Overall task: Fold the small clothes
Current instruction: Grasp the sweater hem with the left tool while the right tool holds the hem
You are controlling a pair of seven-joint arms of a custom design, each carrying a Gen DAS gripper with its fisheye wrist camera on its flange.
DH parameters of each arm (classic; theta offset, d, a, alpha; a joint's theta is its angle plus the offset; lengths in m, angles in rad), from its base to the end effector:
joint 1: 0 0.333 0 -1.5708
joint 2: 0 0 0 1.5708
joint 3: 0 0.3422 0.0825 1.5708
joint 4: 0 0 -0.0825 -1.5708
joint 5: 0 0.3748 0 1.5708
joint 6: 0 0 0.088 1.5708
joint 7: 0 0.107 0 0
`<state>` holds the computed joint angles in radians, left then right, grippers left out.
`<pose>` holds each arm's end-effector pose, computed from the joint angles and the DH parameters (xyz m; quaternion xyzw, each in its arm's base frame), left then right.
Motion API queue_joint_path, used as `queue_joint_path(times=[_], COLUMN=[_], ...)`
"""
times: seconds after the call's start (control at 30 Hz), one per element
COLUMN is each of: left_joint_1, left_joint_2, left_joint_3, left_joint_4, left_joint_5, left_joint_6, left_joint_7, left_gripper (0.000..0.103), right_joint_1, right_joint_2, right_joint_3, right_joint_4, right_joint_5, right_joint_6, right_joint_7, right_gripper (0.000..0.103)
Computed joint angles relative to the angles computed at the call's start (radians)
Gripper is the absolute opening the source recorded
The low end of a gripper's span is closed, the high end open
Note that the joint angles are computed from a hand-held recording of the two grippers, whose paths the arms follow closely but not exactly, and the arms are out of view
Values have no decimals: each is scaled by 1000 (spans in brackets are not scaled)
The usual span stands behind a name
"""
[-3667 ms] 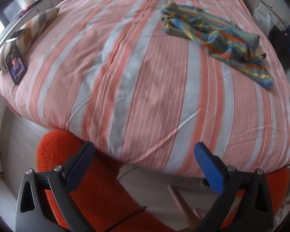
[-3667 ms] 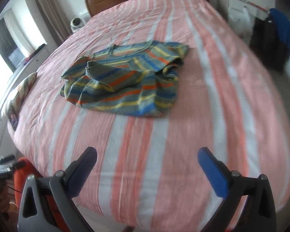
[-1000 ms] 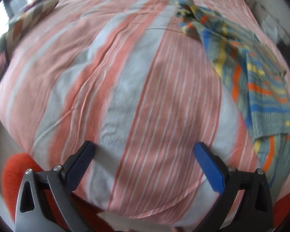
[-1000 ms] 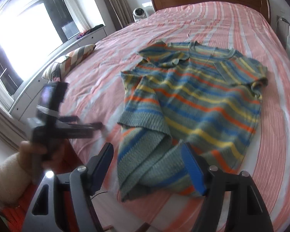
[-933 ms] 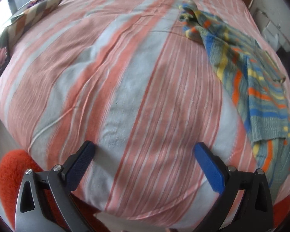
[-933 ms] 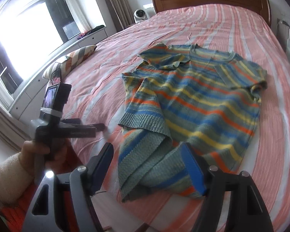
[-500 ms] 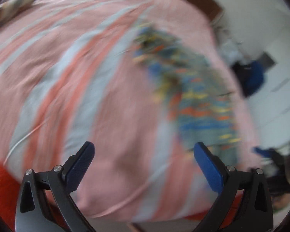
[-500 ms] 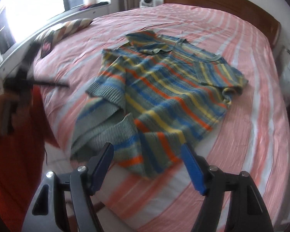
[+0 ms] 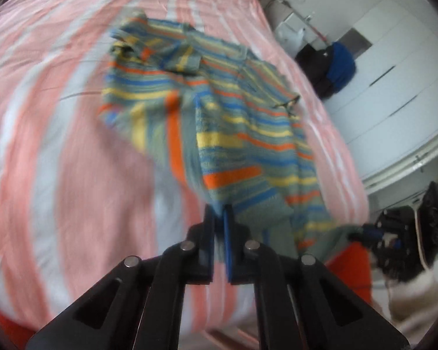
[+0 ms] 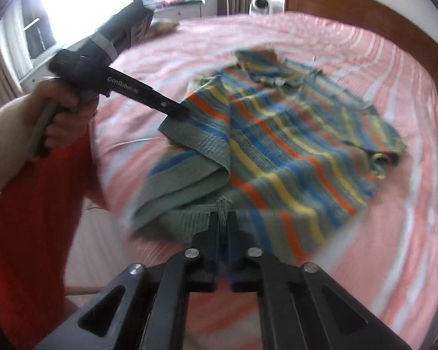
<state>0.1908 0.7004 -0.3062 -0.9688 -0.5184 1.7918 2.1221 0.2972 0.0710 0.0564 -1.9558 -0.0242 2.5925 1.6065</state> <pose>0.7610 -0.0403 0.5249 0.4764 -0.8054 0.3321 0.1187 0.5734 0.2112 0.5344 -0.7823 0.5568 -0.1613 0.2279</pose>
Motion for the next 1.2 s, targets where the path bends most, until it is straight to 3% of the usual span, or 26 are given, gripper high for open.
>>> queue_joint_path(times=[0.1,0.23,0.27,0.33,0.37,0.4,0.47,0.53,0.63,0.7,0.73,0.8,1.0,1.1,1.2], left_joint_1=[48,35,35,35,41,47,63,58,13,-9,-13,5,95,74,24], left_joint_2=[-85,-99,-103,-120,-127,-131,-144,-147,-112,-96,-91,-85,-85,-128,-133], left_joint_3=[36,71,73,77,76,74,69,71,85,89,88,78,63,81,114], left_joint_4=[-97,-145,-155,-194,-205,-212,-239,-264,-238,-233,-231,-213,-129,-219,-276], left_joint_5=[37,118,127,139,134,124,85,58,109,159,179,178,104,135,212], left_joint_6=[8,8,8,23,21,23,46,107,144,160,152,109,-29,36,119], left_joint_7=[75,115,123,144,153,160,171,152,95,91,94,100,157,195,164], left_gripper=[0,1,1,5,10,17,59,69,64,32,3,2,1,1,1], right_joint_1=[-3,-44,-50,-60,-68,-70,-68,-55,-15,-4,-3,-14,-79,-107,-114], right_joint_2=[-139,-216,-215,-213,-221,-236,-277,-305,-263,-188,-153,-100,-269,-317,-262], right_joint_3=[10,40,37,29,28,22,4,-14,-47,-47,-45,-33,10,21,23], right_joint_4=[-116,-237,-262,-302,-323,-345,-394,-439,-442,-404,-382,-337,-345,-327,-315], right_joint_5=[-18,-81,-54,3,12,45,144,264,473,562,602,612,329,251,227], right_joint_6=[-13,-29,-23,-23,-27,-27,12,93,182,199,193,173,41,-42,-64], right_joint_7=[17,135,162,202,227,234,221,197,114,72,46,18,237,303,331], right_gripper=[4,5,10,32,45,48,50,56,56,55,51,5,4,4,4])
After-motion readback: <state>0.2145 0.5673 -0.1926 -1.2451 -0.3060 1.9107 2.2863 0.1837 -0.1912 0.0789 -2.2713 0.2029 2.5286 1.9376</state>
